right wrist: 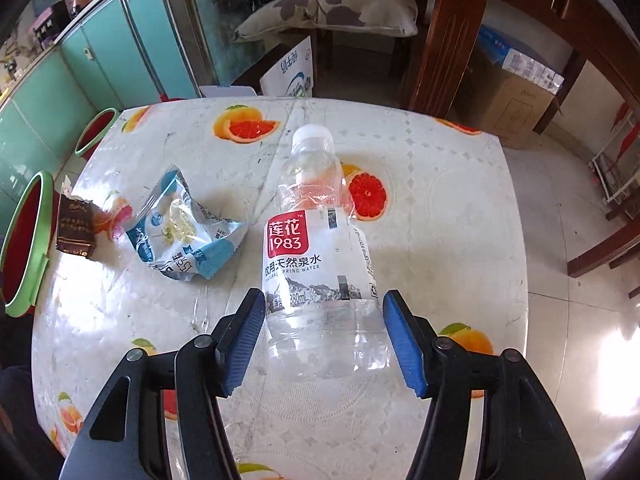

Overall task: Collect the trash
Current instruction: 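Grasp the clear water bottle with the right gripper while the left grasps the brown chocolate box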

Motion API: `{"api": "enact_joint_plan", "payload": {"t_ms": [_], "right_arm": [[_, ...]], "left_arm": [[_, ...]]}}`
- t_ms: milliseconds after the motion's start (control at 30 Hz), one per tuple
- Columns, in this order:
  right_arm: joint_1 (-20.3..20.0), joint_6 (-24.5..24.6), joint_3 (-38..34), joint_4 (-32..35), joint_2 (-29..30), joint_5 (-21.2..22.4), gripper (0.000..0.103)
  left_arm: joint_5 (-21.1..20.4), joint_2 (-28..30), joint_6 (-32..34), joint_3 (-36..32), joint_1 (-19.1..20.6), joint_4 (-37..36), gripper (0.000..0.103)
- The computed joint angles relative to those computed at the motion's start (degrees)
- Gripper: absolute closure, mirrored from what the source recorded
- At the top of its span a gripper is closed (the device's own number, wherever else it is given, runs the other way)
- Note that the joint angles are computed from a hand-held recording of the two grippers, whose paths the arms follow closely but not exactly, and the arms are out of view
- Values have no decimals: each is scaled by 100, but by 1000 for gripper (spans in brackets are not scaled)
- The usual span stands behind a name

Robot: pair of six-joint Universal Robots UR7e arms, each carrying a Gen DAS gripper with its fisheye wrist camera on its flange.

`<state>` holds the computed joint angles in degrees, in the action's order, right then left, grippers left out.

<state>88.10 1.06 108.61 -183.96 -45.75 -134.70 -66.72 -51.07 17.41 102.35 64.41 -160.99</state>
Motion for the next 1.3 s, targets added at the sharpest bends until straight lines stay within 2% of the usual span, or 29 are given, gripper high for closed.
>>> {"api": "enact_joint_plan", "payload": {"t_ms": [67, 200, 333, 467, 667, 800, 900, 1000, 1033, 1100, 1133, 1233, 1300], "right_arm": [[-26, 57, 14, 1, 11, 7, 44], [39, 125, 336, -465, -66, 234, 46], [324, 287, 785, -1203, -39, 68, 46], [508, 547, 1107, -1528, 67, 9, 46], [473, 936, 1169, -1356, 169, 198, 45], [449, 1369, 1045, -616, -9, 298, 45], [428, 1935, 883, 368, -149, 382, 45], [504, 2313, 820, 874, -226, 384, 45], [538, 2314, 833, 795, -208, 360, 45], [584, 2242, 857, 494, -96, 220, 45], [579, 2199, 855, 383, -25, 189, 45], [629, 1622, 872, -377, 276, 8, 46], [749, 1882, 927, -377, 311, -145, 46]], "left_arm": [[31, 155, -27, -125, -14, 1, 18], [61, 495, -35, -467, 18, 158, 18], [193, 834, -52, -845, 96, 282, 18], [220, 1111, -216, -1236, 187, 503, 18], [76, 1377, -306, -1621, 328, 947, 18], [61, 1413, -483, -1777, 337, 1279, 19], [-6, 1380, -926, -1990, 336, 1959, 26], [120, 1353, -950, -2010, 301, 2183, 35], [200, 1369, -839, -2028, 293, 2201, 38], [182, 1377, -657, -2033, 331, 2080, 53], [33, 1371, -569, -2039, 377, 1990, 72], [-444, 1373, -165, -2097, 489, 1830, 85], [-428, 1228, -162, -2006, 471, 1996, 86]]}}
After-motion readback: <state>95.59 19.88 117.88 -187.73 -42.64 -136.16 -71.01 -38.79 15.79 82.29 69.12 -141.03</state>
